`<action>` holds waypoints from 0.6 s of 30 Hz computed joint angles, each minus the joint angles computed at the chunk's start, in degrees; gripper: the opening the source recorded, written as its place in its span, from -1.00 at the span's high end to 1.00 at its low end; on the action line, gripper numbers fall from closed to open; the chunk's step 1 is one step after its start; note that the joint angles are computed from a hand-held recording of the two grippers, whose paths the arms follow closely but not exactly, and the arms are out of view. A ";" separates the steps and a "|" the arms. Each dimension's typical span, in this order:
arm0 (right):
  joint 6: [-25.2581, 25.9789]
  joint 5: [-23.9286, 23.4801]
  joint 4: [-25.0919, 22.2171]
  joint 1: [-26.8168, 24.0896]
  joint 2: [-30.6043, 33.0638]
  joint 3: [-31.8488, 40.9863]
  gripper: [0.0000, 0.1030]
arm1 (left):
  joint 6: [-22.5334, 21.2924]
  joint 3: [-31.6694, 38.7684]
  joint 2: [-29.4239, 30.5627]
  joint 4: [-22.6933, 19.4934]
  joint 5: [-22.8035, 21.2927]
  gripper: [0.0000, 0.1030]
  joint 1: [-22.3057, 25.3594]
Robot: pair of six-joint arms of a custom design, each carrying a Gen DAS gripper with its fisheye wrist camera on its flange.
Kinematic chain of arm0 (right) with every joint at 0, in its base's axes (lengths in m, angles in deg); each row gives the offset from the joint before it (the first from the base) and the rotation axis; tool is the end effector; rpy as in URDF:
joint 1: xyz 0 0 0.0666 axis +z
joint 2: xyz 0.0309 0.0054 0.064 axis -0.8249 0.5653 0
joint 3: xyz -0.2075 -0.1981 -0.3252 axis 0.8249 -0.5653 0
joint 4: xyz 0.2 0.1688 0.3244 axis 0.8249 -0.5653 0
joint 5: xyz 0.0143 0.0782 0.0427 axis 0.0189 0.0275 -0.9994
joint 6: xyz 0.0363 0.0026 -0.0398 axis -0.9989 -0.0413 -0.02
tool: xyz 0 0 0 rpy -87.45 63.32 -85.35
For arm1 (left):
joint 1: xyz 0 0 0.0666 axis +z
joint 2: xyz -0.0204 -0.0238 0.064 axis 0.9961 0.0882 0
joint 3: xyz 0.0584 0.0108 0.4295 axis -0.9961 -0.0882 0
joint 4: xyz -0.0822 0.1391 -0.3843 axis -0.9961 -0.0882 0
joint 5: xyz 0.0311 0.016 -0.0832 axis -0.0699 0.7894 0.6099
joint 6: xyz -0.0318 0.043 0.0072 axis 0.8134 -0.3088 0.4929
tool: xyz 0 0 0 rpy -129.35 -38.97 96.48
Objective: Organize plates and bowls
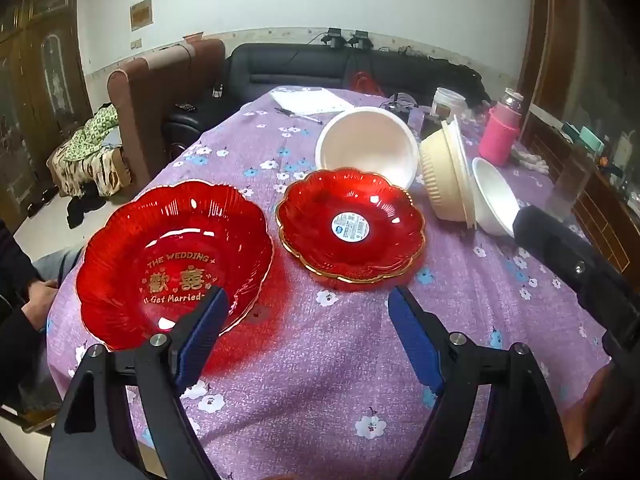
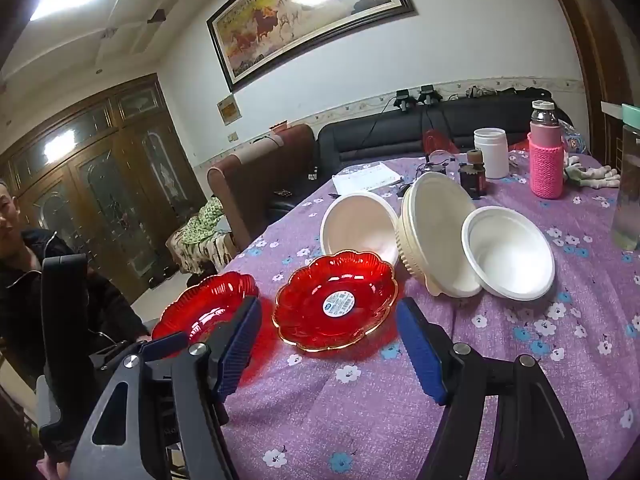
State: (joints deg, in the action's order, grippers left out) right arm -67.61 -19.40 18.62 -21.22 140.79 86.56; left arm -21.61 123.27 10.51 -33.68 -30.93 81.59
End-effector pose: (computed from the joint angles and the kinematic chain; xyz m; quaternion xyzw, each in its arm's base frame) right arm 0.4494 0.2827 0.4873 0.1742 0.8368 0.0660 0.5149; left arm 0.5747 -0.0467 0.4876 0.2469 0.8886 -0.1155 0.3689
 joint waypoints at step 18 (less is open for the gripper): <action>-1.91 0.90 -1.66 -0.38 1.43 0.69 -0.39 | -0.02 1.05 1.94 -0.97 -0.65 -0.60 0.33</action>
